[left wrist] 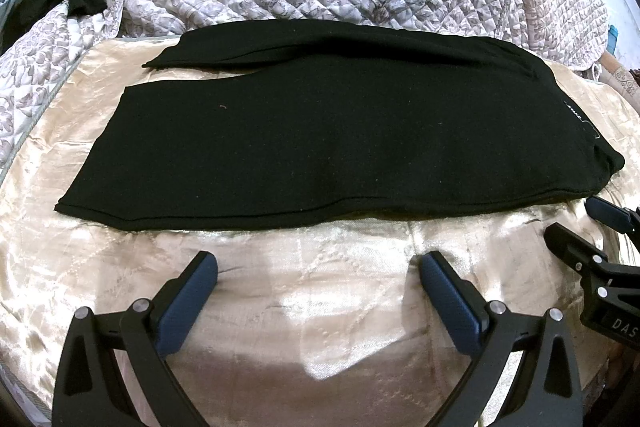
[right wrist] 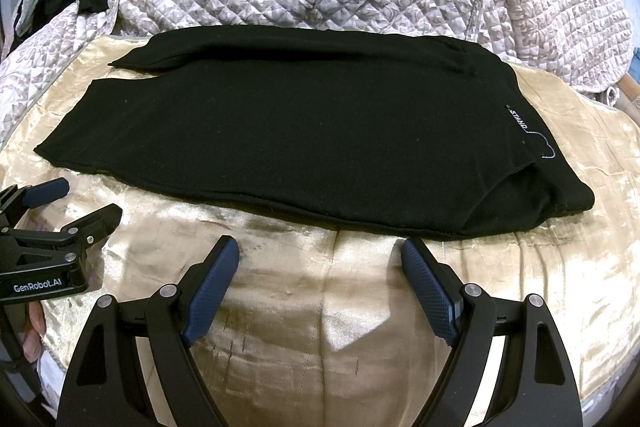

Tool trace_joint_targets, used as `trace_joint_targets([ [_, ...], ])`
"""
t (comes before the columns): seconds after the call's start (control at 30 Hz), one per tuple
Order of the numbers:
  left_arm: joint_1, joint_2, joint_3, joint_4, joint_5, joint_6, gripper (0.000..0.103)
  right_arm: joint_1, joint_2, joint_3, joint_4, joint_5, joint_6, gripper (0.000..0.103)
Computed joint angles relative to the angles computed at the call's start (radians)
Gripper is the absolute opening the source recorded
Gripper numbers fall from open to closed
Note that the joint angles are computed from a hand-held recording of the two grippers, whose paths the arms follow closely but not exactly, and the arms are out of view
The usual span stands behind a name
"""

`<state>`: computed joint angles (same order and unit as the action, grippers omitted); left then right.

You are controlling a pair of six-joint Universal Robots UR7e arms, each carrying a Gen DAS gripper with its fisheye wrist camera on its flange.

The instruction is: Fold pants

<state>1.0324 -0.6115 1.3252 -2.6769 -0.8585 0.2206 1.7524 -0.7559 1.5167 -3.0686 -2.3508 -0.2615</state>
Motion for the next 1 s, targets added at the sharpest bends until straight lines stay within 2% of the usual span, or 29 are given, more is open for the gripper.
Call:
trace_joint_targets([
  [1.0, 0.0, 0.0, 0.003, -0.005, 0.0, 0.002, 0.103, 0.001, 0.004, -0.002, -0.01, 0.001, -0.006, 0.083],
])
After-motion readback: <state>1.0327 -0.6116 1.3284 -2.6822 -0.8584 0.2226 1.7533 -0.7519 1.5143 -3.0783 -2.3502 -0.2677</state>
